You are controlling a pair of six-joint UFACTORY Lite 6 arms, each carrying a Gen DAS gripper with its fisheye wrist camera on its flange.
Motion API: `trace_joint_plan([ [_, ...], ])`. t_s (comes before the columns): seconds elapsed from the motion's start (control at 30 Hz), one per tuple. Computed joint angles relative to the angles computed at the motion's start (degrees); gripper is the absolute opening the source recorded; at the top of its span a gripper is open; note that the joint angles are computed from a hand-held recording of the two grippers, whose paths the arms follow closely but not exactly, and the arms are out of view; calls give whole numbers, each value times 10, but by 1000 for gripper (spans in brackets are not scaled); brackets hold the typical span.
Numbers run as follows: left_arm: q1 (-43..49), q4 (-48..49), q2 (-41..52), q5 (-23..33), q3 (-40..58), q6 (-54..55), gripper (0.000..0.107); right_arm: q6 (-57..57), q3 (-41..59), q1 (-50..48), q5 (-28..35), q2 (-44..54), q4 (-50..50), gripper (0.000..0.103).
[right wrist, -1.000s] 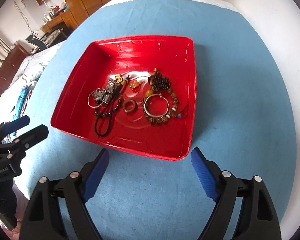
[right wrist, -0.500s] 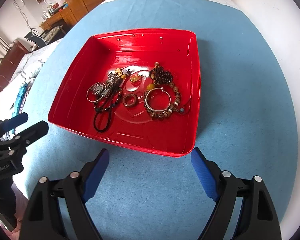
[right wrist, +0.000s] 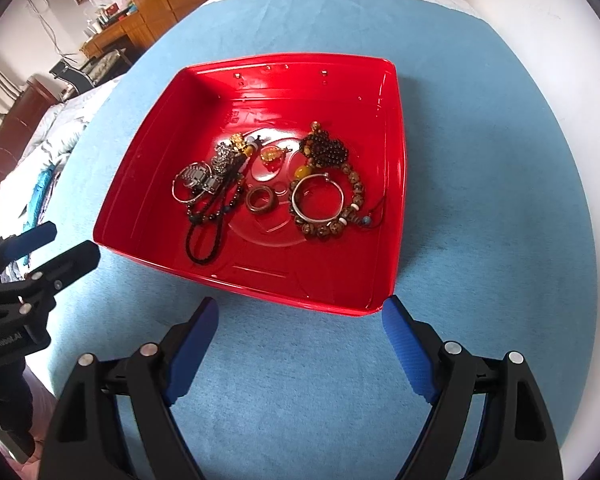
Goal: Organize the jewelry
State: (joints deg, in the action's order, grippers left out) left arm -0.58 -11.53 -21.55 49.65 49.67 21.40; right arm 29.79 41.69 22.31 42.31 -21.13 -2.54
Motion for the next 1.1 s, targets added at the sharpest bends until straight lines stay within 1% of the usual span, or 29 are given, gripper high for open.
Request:
trace_joint_plan([
  [0.73, 4, -1, 7, 6, 6, 3, 92, 5, 2, 3, -3, 5, -5, 84],
  [1.1, -4, 4, 8, 1, 1, -5, 92, 5, 3, 2, -5, 8, -6, 84],
])
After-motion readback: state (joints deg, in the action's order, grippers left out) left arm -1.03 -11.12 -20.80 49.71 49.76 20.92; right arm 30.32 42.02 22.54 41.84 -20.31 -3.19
